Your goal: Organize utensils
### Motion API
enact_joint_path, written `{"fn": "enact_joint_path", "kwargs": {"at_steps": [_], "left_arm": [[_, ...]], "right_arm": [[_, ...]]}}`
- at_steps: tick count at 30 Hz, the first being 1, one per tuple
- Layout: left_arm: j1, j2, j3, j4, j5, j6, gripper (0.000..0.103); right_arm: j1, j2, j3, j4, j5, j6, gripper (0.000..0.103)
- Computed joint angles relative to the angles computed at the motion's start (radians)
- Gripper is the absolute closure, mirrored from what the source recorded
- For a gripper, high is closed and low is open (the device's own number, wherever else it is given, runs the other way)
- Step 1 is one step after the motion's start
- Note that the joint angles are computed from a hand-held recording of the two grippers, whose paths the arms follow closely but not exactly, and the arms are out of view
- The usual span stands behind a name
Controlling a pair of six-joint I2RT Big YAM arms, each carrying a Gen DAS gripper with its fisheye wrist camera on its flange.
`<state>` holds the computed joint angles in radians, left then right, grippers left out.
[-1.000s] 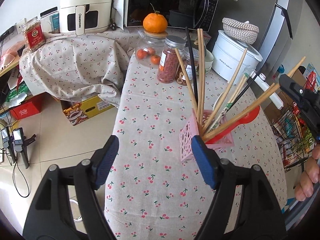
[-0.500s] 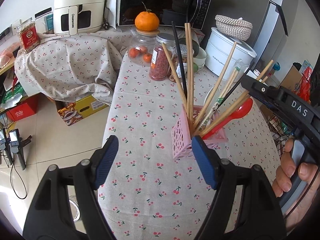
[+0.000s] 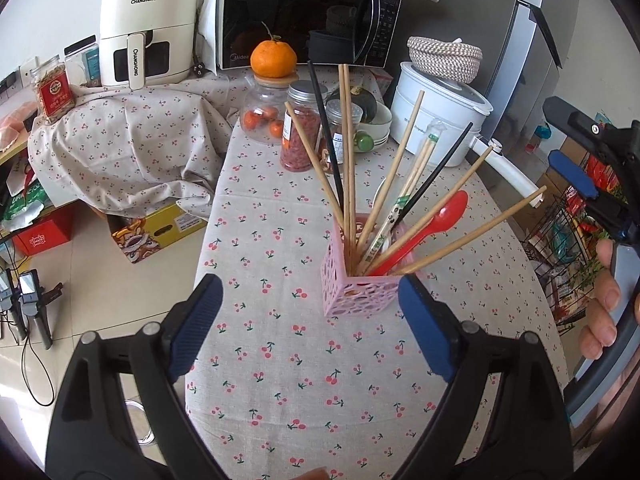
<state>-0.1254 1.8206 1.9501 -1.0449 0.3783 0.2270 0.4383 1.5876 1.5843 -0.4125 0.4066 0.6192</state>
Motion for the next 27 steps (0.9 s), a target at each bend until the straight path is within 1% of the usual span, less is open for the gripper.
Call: {"fn": "enact_joint_path", "kwargs": {"at_steps": [2, 4, 7, 10, 11, 13, 14, 16, 17, 20, 23, 27], "left_arm": [[-0.004, -0.014, -0.018, 0.015, -0.005, -0.005, 0.012], [-0.007, -0.026, -0.032, 0.025, -0.008, -0.007, 0.011], [-0.011, -0.055, -0.066, 0.048, -0.019, -0.008, 0.008], [-0.015, -0.098, -0.117, 0.101, -0.036, -0.007, 0.002], [-0.017, -0.114, -0.135, 0.122, -0.039, -0.006, 0.001], [-0.020, -0.144, -0.168, 0.154, -0.037, 0.004, 0.001], [-0.022, -0.156, -0.178, 0.161, -0.042, 0.005, 0.001], [-0.026, -0.176, -0.197, 0.177, -0.048, 0.008, 0.001], [-0.029, -0.189, -0.211, 0.190, -0.054, 0.014, 0.001], [-0.037, -0.230, -0.256, 0.235, -0.061, 0.022, 0.001], [-0.039, -0.250, -0.269, 0.230, -0.046, 0.008, 0.001], [-0.043, -0.256, -0.263, 0.192, -0.017, -0.003, 0.001]], "right_arm": [[0.001, -0.019, -0.016, 0.002, 0.014, 0.005, 0.015], [0.004, -0.037, -0.024, -0.016, 0.029, 0.010, 0.015], [0.014, -0.059, -0.022, -0.081, 0.064, 0.003, 0.013], [0.033, -0.085, -0.028, -0.146, 0.115, -0.012, 0.009], [0.040, -0.093, -0.028, -0.172, 0.135, -0.014, 0.002], [0.057, -0.110, -0.036, -0.207, 0.184, -0.022, 0.000], [0.066, -0.116, -0.035, -0.233, 0.212, -0.021, 0.000], [0.081, -0.113, -0.009, -0.333, 0.268, 0.006, 0.000], [0.088, -0.116, -0.006, -0.369, 0.288, 0.022, 0.000], [0.108, -0.123, 0.006, -0.475, 0.315, 0.066, 0.000], [0.137, -0.126, 0.015, -0.554, 0.367, 0.081, 0.000], [0.173, -0.129, 0.019, -0.618, 0.410, 0.095, 0.000]]}}
